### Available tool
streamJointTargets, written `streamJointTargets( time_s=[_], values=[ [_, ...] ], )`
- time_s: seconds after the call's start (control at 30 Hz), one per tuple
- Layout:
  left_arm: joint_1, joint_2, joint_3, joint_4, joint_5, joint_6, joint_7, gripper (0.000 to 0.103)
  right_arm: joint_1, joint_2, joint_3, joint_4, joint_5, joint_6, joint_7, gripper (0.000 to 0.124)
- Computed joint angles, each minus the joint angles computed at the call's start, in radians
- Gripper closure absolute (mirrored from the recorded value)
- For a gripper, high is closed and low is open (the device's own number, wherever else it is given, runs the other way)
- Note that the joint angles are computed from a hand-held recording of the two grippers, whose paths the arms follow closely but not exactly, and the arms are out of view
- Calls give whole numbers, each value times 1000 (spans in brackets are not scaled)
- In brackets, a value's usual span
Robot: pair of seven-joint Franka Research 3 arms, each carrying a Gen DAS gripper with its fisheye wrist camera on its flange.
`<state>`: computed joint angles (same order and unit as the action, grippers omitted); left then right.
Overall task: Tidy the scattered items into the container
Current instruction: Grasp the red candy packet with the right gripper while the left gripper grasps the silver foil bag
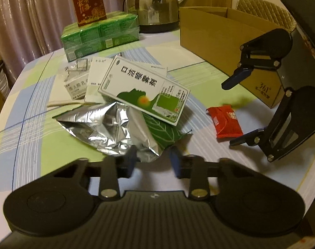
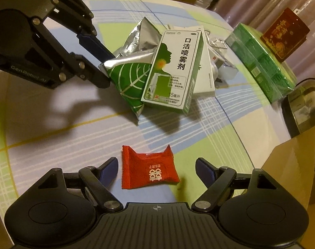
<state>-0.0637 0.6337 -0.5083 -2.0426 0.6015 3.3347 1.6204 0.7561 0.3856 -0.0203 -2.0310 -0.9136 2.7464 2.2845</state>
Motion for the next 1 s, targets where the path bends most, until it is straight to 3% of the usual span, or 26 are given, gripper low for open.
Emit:
streamJointTargets(
  time_s=[0.17, 0.33, 0.4, 0.53, 0.57, 0.63, 0.7, 0.8, 0.87, 0.93, 1.0],
  values=[
    [55, 9, -49, -5, 30, -16, 29, 92, -3, -1, 5, -5, 14, 6, 0, 45],
    [75, -34, -36, -38, 24, -31, 51, 93, -11, 7, 13, 0, 62, 13, -48, 45],
    [57, -65, 0, -53, 3, -32, 48, 93, -16, 10, 12, 1, 88, 21, -61, 45],
    [-117, -135, 209, -72, -82, -27, -4, 93, -46, 17, 30, 10, 203, 28, -141, 45],
    [-120, -142, 217, -74, -95, -34, -14, 93, -52, 19, 34, 14, 236, 27, -164, 45],
    [-61, -148, 165, -84, -107, -45, -28, 92, -60, 25, 36, 21, 292, 31, -204, 46],
    [12, -149, 90, -97, -110, -44, -36, 86, -73, 30, 44, 27, 359, 33, -247, 47],
    [92, -137, -5, -105, -112, -37, -60, 65, -112, 36, 78, 39, 503, 25, -329, 53],
    [48, -144, 28, -105, -137, -24, -101, 47, -140, 38, 105, 47, 611, 10, -384, 62],
    [-80, -163, 143, -96, -186, -16, -158, 30, -137, 33, 101, 43, 664, 14, -410, 70],
    [-134, -156, 185, -75, -205, -30, -193, 24, -118, 28, 84, 39, 682, 16, -410, 78]
  ],
)
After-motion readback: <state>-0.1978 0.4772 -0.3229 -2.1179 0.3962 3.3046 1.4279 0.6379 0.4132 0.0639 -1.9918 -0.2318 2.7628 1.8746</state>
